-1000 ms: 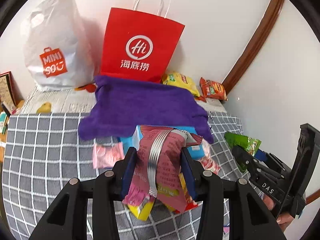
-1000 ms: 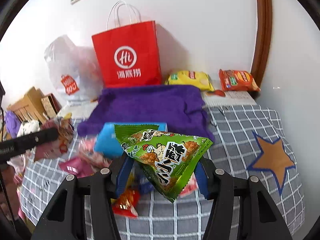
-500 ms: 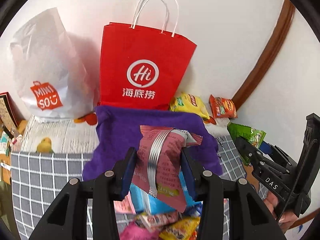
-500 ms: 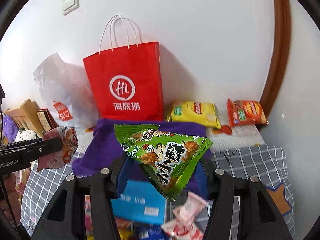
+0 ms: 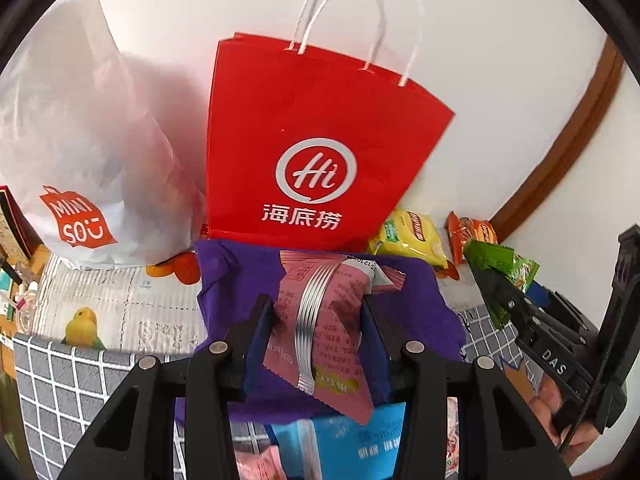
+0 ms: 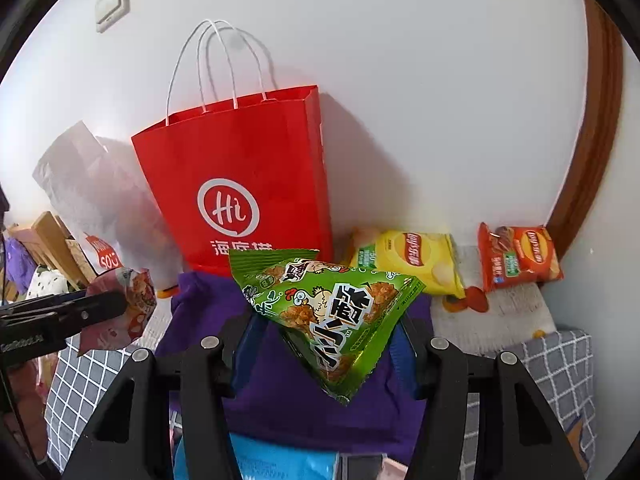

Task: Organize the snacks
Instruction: 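Carry the pink wrapper and green snack bag over the purple towel with both tools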

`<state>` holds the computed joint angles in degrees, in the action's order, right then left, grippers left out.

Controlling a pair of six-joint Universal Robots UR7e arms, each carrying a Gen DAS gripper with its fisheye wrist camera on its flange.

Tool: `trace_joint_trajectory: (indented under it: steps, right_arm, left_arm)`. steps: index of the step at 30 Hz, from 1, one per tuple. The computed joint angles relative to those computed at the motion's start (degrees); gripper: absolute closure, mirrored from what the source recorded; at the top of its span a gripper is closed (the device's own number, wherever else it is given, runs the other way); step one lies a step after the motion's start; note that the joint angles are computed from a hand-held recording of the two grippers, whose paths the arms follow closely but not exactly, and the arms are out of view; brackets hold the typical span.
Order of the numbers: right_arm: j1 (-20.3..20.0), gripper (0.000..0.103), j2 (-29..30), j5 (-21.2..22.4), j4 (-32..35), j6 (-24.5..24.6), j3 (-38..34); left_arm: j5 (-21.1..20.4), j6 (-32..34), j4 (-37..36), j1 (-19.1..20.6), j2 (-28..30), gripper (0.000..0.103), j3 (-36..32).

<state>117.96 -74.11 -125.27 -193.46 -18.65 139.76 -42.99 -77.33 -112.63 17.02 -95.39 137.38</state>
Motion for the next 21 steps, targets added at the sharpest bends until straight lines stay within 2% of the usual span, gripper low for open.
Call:
trace_joint_trajectory:
  steps: [3, 7, 14, 17, 21]
  right_arm:
    - [-2.2, 0.046, 1.4, 1.0, -1.0, -1.0, -0.1]
    - [-3.7, 0.046, 3.0, -0.3, -0.6, -1.5, -1.1]
    - [-6.6, 0.046, 5.3, 0.1, 0.0, -4.0, -2.1]
    - [-8.1, 0.046, 7.0, -0.1, 0.5, -5.4, -2.5]
    - [-9.6, 0.046, 9.3, -1.0, 1.8, -4.8, -3.3]
  left_arm:
    - [-0.2, 2.5, -3.3, 2.4, 0.0, 0.061, 1.0]
    - [-0.6, 5.6, -8.0, 5.9, 0.2, 0.061, 2.0]
    - [-2.5, 10.9, -16.5, 11.7, 3.7, 0.061, 3.4]
    - [-3.1, 12.1, -16.7, 13.8, 6.4, 0.061, 2.6]
    - [-4.5, 13.1, -17.9, 16.2, 8.4, 0.061, 2.5]
